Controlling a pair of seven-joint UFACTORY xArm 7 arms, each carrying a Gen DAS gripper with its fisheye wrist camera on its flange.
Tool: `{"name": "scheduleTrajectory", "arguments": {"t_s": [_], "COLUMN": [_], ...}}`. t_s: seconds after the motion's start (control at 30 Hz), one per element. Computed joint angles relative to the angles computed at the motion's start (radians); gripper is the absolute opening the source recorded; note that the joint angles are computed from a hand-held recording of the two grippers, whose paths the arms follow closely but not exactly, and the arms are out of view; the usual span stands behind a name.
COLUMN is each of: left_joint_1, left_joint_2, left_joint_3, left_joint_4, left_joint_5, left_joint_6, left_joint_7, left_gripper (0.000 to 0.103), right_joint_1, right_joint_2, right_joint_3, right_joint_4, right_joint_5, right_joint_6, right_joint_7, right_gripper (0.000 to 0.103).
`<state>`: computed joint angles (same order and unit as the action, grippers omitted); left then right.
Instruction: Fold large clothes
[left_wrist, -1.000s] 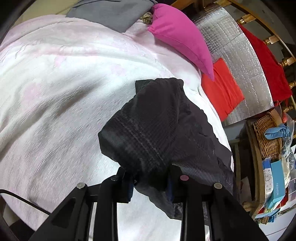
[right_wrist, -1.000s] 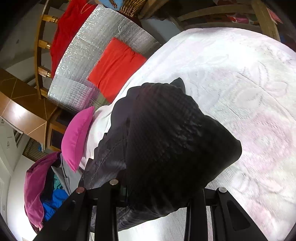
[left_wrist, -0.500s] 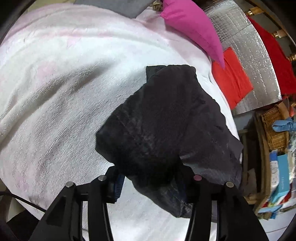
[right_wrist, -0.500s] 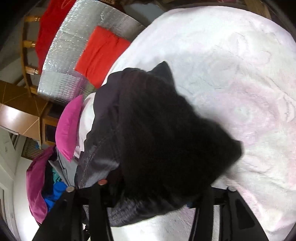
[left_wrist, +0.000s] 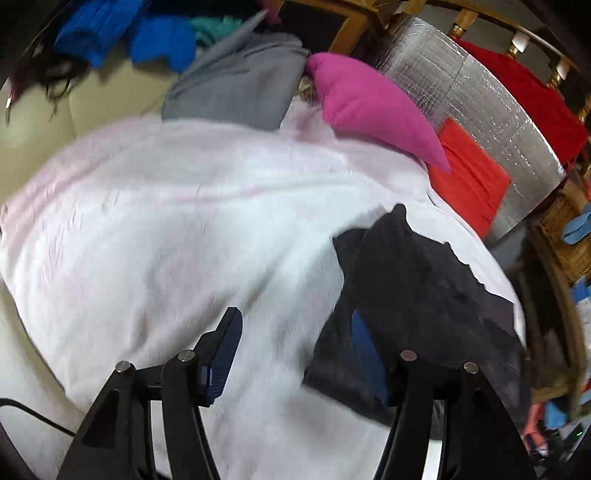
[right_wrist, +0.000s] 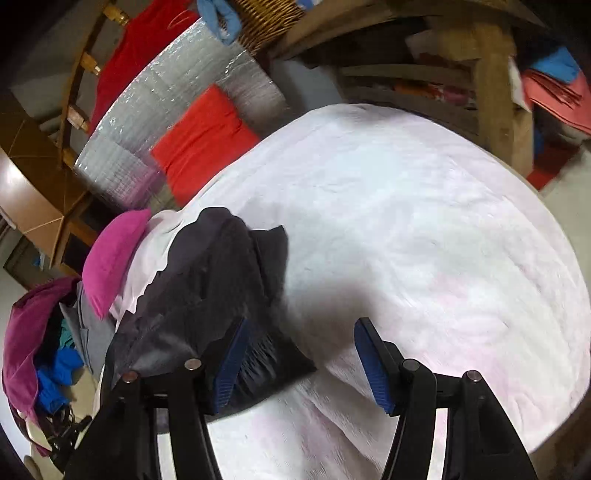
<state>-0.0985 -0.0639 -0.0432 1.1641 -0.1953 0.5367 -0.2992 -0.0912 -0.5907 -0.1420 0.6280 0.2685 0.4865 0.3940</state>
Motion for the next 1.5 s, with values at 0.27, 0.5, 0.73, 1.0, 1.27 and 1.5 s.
{"name": "scheduleTrajectory", "arguments": {"t_s": [0.27, 0.5, 0.73, 1.0, 1.27, 1.5], "left_joint_1": [-0.032, -0.04, -0.067, -0.077, -0.162, -0.208], "left_joint_2": [0.243, 0.321, 0.38, 0.279, 0.136, 0.212], "left_joint_3": [-0.046, -0.045, -0.031, -0.016, -0.014, -0.086], "left_joint_4": [0.253, 0.344, 0.405, 0.31, 0.149, 0.205], "left_joint_5": [0.01, -0.001, 0.087, 0.155, 0.619, 0.557], "left_joint_6": [0.089, 0.104, 0.149, 0.096, -0.13, -0.107], "left_joint_7": [0.009, 0.013, -0.047, -0.1, -0.313, -0.143], "left_gripper": [0.048, 0.016, 0.022, 0.04, 0.068, 0.072], "right_joint_1": [0.042, -0.002, -0.008, -0.029, 0.007, 0.128], "right_joint_2": [0.301, 0.398, 0.467, 0.348, 0.225, 0.389], "right_joint_3": [0.022, 0.095, 0.095, 0.097, 0.162, 0.177], "right_joint_4": [0.232, 0.306, 0.341, 0.26, 0.176, 0.303], "right_joint_5": [0.0, -0.141, -0.175, -0.117, -0.269, -0.203], "right_joint_6": [0.01, -0.043, -0.022, -0.051, -0.234, -0.187], "right_joint_7": [-0.059, 0.007, 0.069, 0.128, 0.181, 0.112], "right_gripper": [0.063, 0.02, 0.019, 0.072, 0.036, 0.036]}}
